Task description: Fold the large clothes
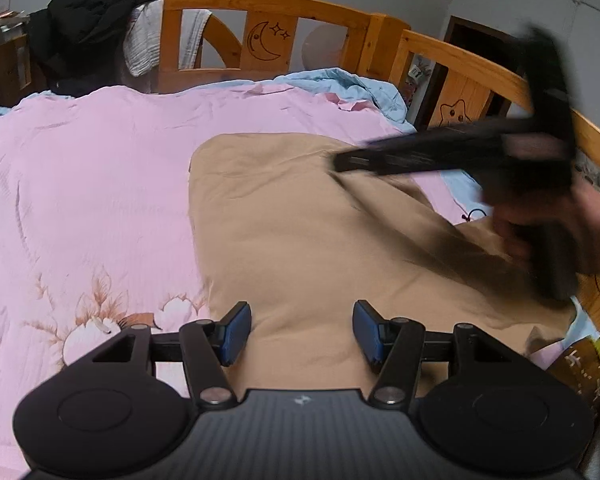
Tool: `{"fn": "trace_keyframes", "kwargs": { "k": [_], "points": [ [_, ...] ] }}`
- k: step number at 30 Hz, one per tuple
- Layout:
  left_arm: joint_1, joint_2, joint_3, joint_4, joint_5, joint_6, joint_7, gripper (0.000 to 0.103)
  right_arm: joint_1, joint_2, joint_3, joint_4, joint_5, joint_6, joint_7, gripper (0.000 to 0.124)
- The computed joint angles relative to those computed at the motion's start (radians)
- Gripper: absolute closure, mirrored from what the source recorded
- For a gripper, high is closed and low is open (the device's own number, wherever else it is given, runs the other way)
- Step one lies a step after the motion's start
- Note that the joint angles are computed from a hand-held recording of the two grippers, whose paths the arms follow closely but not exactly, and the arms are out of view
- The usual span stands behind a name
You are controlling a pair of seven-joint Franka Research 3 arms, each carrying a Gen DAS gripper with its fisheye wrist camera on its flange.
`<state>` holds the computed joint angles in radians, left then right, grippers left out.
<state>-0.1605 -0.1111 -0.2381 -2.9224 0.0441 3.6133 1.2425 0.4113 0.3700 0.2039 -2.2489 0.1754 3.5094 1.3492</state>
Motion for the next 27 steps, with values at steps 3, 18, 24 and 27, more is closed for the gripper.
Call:
{"fn": "trace_keyframes", "kwargs": {
  "k": [3, 18, 24, 27],
  "points": [
    [-0.005, -0.033, 0.004, -0.014, 0.015, -0.019, -0.035, 0.035, -0.055, -0.130, 0.037, -0.162, -0.034, 0.021, 0.060, 0.071],
    [0.005, 0.002, -0.214, 0.007, -0.426, 0.007, 0.285, 0.031, 0.292, -0.147, -0.046, -0.321, 0.711, 0.195, -0.457, 0.066],
    [-0.059, 0.063, -0.249, 0.068, -0.699, 0.033, 0.508, 0.031, 0.258, -0.109, -0.042, -0.299, 0.671, 0.170, -0.381, 0.066],
    [-0.098, 0.073, -0.224, 0.084, -0.749, 0.032, 0.542, 0.031, 0.263, -0.109, -0.042, -0.303, 0.671, 0.184, -0.373, 0.066]
  ]
}}
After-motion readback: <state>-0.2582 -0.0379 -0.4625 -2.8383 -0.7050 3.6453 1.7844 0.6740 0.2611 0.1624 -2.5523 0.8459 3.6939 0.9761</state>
